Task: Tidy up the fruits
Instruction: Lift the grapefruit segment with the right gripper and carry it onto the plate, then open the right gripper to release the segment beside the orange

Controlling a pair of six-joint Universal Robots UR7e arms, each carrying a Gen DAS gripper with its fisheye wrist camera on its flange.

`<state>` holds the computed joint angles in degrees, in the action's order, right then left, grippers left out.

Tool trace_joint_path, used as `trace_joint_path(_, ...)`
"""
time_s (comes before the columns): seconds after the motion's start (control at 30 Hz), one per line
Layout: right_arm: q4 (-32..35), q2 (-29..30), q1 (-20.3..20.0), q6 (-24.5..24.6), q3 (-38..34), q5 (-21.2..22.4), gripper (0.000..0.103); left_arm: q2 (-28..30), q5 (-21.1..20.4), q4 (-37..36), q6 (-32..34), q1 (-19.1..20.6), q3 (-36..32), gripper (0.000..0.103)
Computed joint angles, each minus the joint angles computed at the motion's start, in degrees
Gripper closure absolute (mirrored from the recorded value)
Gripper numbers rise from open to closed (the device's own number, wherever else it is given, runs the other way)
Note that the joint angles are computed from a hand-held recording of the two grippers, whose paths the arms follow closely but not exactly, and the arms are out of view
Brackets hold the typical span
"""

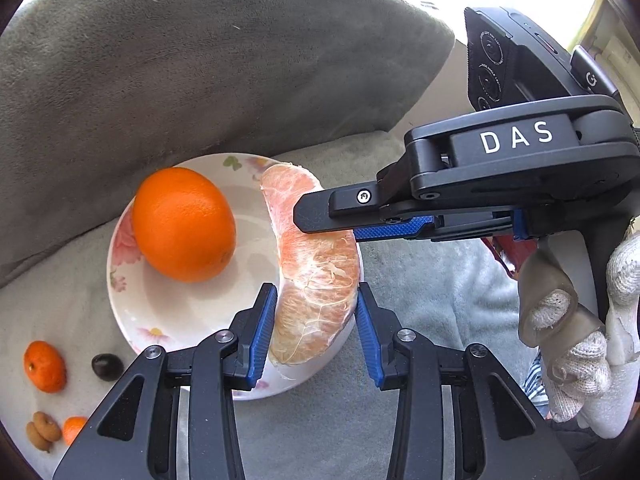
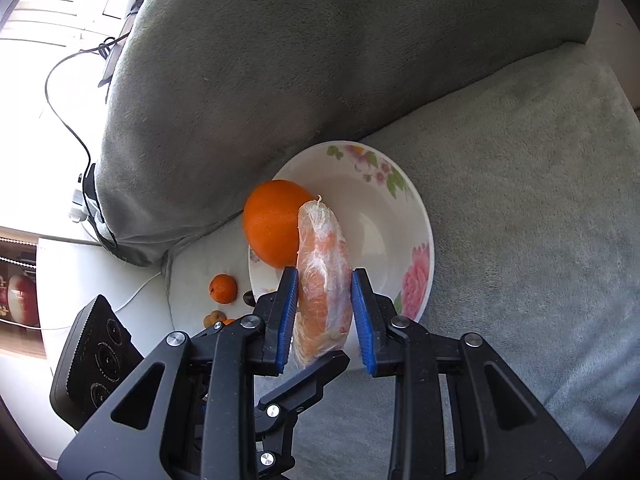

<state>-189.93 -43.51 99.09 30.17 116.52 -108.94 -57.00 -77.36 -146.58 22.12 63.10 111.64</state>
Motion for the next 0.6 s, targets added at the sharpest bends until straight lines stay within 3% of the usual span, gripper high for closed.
trace_joint_path(0.6, 0.7, -1.8, -2.5, -3.2, 0.0, 0.5, 0.075, -0.1, 1.1, 1.0, -1.5, -0.1, -1.0, 0.065)
